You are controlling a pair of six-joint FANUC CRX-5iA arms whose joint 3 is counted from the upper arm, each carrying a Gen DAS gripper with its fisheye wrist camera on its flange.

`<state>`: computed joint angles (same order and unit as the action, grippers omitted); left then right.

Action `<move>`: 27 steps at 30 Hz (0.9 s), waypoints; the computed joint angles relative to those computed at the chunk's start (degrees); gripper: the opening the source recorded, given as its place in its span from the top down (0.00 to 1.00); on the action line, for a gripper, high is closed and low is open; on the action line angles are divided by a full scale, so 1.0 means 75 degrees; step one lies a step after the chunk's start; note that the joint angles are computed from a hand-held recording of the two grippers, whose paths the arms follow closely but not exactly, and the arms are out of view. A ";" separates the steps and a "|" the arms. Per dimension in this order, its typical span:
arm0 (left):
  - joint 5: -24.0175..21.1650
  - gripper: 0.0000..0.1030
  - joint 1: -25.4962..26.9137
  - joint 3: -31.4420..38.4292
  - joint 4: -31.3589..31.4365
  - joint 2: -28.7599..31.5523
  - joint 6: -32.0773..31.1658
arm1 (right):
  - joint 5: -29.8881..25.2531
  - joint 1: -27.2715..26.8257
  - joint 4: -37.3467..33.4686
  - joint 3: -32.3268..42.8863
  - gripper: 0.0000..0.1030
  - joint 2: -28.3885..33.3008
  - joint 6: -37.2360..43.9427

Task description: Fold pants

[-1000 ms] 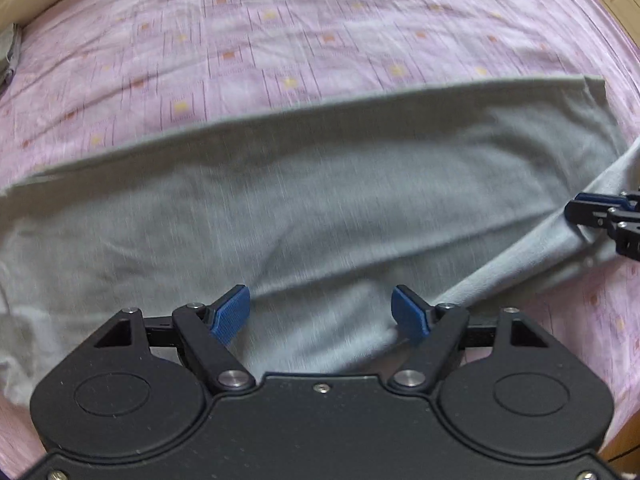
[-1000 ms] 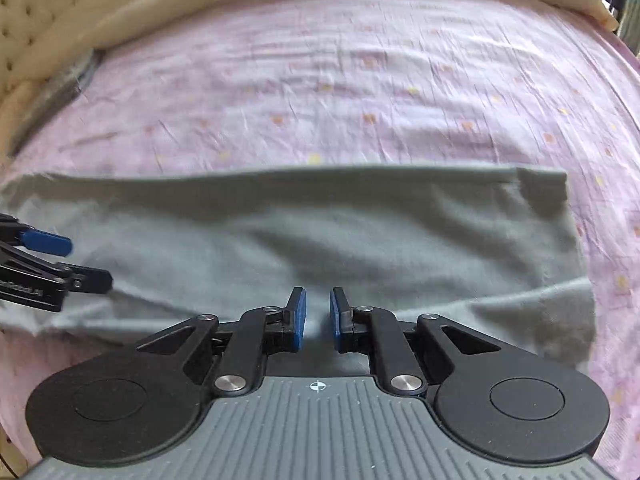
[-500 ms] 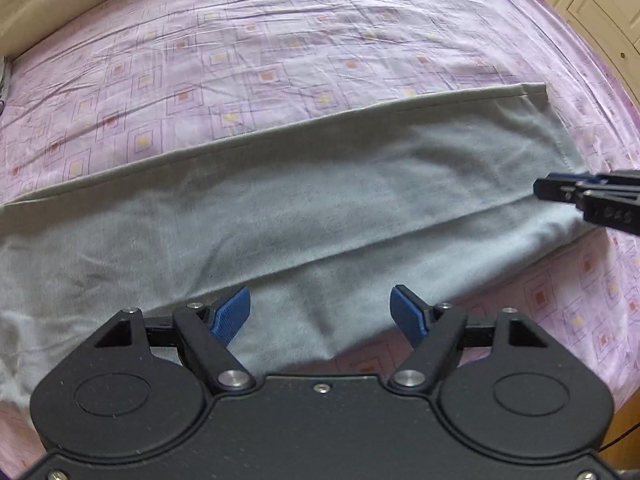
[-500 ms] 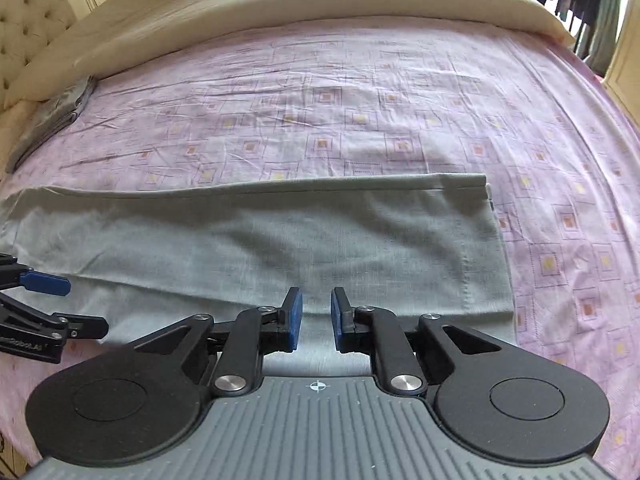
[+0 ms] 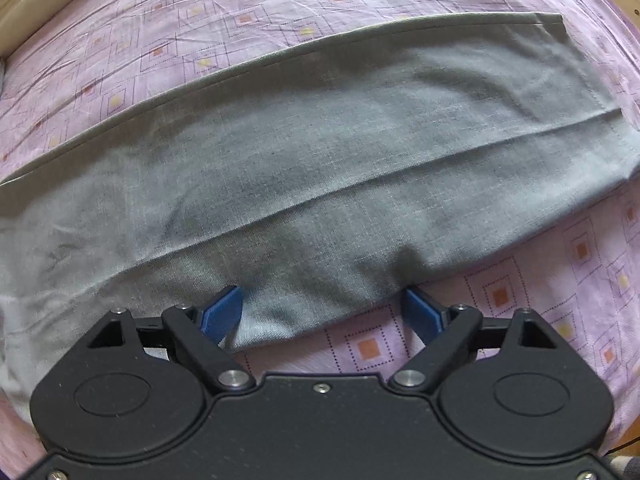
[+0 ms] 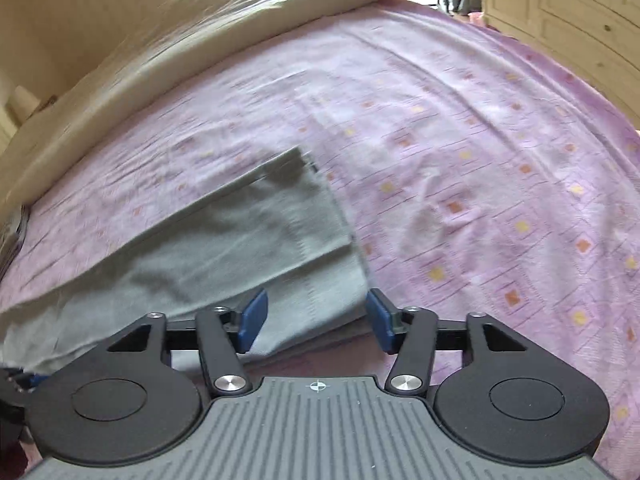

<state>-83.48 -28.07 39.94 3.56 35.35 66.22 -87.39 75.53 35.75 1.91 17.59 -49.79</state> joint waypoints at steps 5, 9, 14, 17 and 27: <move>-0.0033 0.13 -0.0040 0.0056 -0.0092 0.0026 0.0096 | 0.1896 0.0107 0.0228 -0.2111 0.44 -0.1327 -0.2405; 0.0008 0.11 -0.0076 0.0060 -0.0147 0.0037 0.0220 | 0.2229 0.0488 0.1078 -0.2771 0.43 -0.1397 -0.4345; 0.0041 0.10 -0.0104 0.0012 -0.0166 0.0031 0.0303 | 0.2156 0.0608 0.1886 -0.2915 0.43 -0.1083 -0.5894; 0.0105 0.10 -0.0097 -0.0075 -0.0169 -0.0022 0.0311 | 0.2289 0.0286 0.2361 -0.3088 0.42 -0.0981 -0.5993; 0.0117 0.25 0.0161 -0.0020 0.0541 -0.0227 0.0144 | 0.2654 -0.0387 0.1594 -0.2529 0.86 -0.0977 -0.3826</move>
<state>-82.60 -26.87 39.78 7.62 33.65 67.29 -67.49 72.63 47.70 -17.05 10.26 -78.49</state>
